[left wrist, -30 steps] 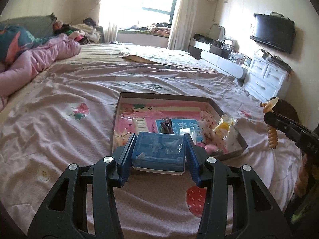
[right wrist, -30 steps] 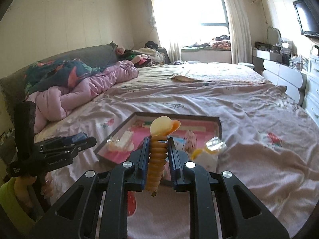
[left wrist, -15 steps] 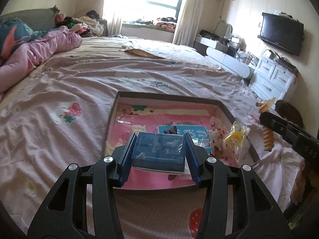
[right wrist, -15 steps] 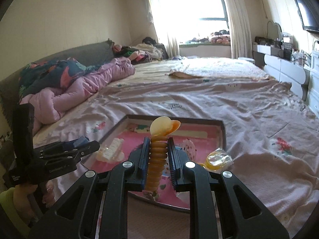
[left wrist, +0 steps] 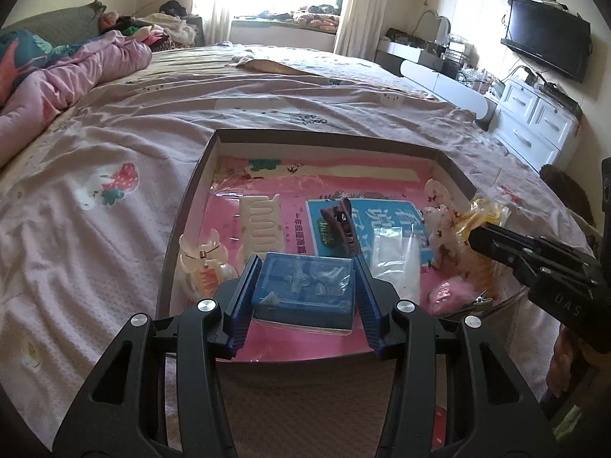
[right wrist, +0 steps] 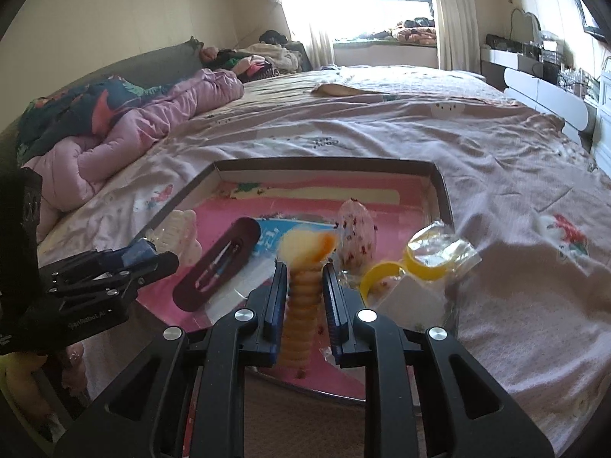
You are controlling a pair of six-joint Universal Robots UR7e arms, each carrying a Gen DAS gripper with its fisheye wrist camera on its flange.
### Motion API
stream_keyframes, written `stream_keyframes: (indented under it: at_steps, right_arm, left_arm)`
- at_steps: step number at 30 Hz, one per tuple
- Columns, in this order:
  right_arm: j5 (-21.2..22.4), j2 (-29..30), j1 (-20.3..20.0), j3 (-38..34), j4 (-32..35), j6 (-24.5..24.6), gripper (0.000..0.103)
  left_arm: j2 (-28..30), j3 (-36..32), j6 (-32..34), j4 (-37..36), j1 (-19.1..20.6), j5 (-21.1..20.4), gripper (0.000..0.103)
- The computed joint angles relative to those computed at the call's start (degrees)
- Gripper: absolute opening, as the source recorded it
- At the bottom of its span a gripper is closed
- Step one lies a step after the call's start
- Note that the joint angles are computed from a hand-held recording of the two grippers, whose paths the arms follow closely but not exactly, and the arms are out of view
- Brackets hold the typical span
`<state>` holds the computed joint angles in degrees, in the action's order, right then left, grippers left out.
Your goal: Organize jewelry
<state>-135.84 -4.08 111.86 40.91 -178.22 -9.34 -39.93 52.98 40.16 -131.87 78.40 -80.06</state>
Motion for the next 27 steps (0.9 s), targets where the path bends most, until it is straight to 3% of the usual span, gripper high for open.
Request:
stream_keyframes:
  at_steps: [3,6,9,14,20,27]
  right_arm:
    - [0.0,-0.3,0.1,0.6,-0.9,-0.1,0.026]
    - [-0.3,-0.8,0.5,1.9,-3.2,-0.8,0.033]
    - [-0.8,-1.3,1.2,3.3,-6.8,-1.9,0.048]
    - [-2.4,-1.3,3.3,5.1,-16.4,-7.6,0.072]
    - [-4.3,0.1,6.0,4.1,-26.9,-16.7,0.093]
    - [-4.8,-0.7,8.5,7.3,-35.5,-20.6,0.096]
  left_arm:
    - [-0.3,0.5,0.4,-0.8,-0.1,-0.2,0.053]
    - [-1.1,1.9,0.8,-2.2,-0.2,-0.5,0.054]
    - [-2.5,3.6,1.0,-3.7,-0.4,-1.7,0.059]
    - [-5.8,7.6,1.3,-7.8,-0.6,-4.3,0.068]
    - [-9.2,11.0,0.9,-10.4,-0.9,-6.2,0.083]
    - [-13.6,15.5,0.7,-11.7,-0.9,-8.4,0.091]
